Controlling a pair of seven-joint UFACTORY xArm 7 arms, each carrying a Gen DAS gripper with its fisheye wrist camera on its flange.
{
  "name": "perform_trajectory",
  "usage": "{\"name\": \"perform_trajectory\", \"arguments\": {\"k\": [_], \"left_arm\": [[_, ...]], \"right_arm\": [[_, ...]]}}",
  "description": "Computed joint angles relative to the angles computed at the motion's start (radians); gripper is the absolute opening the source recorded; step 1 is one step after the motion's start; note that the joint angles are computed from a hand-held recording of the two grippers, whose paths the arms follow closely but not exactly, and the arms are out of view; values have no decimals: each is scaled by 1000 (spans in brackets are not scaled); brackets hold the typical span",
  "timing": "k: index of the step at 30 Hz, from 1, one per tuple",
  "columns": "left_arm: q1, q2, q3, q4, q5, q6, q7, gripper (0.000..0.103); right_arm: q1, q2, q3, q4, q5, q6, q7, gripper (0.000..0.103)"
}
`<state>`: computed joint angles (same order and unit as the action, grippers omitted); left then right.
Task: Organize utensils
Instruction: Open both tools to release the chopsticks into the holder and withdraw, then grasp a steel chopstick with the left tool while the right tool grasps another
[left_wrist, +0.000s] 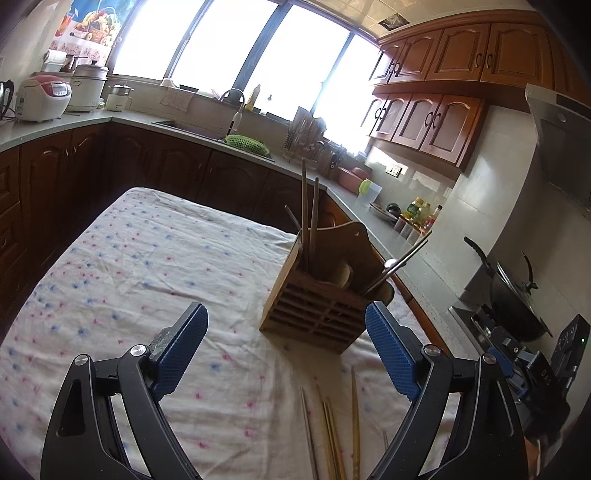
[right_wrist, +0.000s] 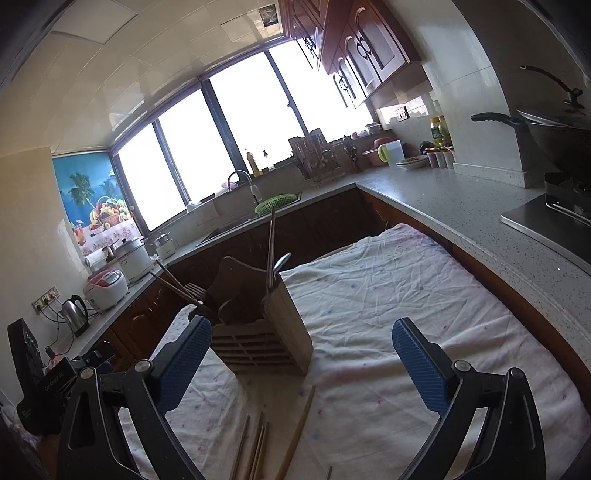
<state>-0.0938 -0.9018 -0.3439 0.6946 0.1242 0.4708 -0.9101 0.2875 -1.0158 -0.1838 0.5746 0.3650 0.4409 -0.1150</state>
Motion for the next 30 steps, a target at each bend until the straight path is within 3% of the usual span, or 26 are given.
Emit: {"name": "perform_trajectory", "arguments": {"k": [10,19,21,23,26,30], "left_arm": [[-72,-67,-16,-84,-36,69,-40,89],[-117,-92,-20,-115,-49,137,-55,89],[-125,-81,-23,-110,-47,148,-50,89],[-135,-59,-25,-97,-45,165,-40,89],[-150,-18,-26,-76,-42,180,-21,89],[-171,65,-26,-29,-35,210,18,82]], "right_arm": [[-74,-122,5,-93,-34,155,4,99],[-99,-224,52,-163,-77,292,-25,97],[-106,-233,67,-171,-93,328,-28,86],[-106,-225,74,-170,-102,375,-29,65],[-103,-206,82,-178,-110,426,-39,47],[-98,-162,89,-174,-109,467,-54,35]]}}
